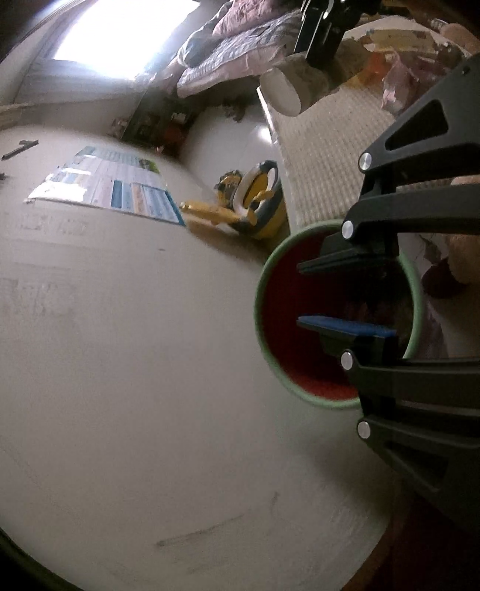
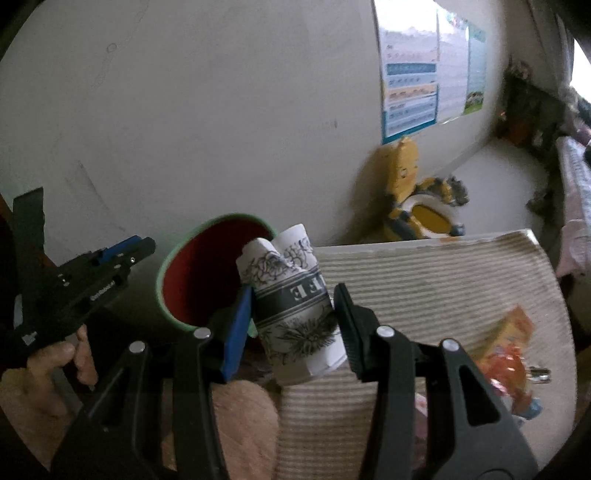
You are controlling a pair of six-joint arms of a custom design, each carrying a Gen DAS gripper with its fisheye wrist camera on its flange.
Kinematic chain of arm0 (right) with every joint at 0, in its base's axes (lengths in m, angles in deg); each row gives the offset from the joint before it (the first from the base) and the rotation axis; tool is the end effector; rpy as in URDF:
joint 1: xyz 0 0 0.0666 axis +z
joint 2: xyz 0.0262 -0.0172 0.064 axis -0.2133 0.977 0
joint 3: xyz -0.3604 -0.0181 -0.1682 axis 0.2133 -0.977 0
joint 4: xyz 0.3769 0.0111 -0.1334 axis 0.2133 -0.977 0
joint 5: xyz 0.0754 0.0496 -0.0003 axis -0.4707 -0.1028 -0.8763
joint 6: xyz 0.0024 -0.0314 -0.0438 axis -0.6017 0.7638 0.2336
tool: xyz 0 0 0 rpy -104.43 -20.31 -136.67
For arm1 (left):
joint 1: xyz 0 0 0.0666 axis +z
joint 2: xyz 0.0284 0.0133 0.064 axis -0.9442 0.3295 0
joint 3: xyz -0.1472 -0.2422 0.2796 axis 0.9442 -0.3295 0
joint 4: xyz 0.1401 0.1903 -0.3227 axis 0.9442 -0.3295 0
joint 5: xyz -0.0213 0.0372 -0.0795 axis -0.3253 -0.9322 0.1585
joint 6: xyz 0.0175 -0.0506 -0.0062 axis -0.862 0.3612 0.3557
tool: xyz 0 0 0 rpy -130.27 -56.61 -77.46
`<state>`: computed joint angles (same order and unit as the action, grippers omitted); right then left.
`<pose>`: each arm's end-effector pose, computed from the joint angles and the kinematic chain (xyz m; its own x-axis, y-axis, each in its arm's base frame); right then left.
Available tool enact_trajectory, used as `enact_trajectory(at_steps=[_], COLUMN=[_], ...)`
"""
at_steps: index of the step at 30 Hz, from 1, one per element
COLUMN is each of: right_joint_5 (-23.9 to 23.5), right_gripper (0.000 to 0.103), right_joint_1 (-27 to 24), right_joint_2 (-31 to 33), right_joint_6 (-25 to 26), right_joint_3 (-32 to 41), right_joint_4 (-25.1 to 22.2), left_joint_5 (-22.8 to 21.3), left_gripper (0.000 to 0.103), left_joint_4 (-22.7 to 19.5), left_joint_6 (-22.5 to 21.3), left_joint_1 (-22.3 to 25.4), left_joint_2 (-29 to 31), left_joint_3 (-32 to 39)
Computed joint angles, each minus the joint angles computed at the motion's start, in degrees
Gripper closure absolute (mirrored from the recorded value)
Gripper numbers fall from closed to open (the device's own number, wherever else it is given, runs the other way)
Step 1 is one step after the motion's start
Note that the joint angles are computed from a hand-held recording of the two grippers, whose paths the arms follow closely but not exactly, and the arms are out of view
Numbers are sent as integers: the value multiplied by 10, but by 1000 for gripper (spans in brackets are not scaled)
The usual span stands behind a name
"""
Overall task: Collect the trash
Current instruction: 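Carry the foil wrapper and paper cup over the green bucket and release both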
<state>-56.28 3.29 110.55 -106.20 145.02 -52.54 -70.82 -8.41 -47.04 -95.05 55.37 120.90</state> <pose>0.4296 0.1166 0.5427 -0.7330 0.1655 -0.6598 0.0516 0.9807 0.1887 0.5135 -0.2310 0.5160 -0.6498 0.1691 -0.7410 0.3167 0.9465 -0.0617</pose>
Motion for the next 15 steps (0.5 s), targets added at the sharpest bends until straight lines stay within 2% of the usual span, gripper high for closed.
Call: enact_trajectory(at_steps=[3, 10, 15], right_joint_5=[-6, -79, -95], right_gripper=[59, 59, 59], right_joint_1=[5, 3, 9], right_joint_2=[27, 108, 165], right_joint_6=[6, -3, 13], right_joint_3=[18, 66, 117], right_joint_4=[-3, -6, -25], left_joint_5=[-2, -2, -15], left_gripper=[82, 82, 81], left_joint_4=[-3, 6, 6], left_joint_6=[-1, 28, 28], left_joint_1=[9, 25, 28], left_joint_2=[3, -9, -18], left_joint_3=[-6, -38, -51])
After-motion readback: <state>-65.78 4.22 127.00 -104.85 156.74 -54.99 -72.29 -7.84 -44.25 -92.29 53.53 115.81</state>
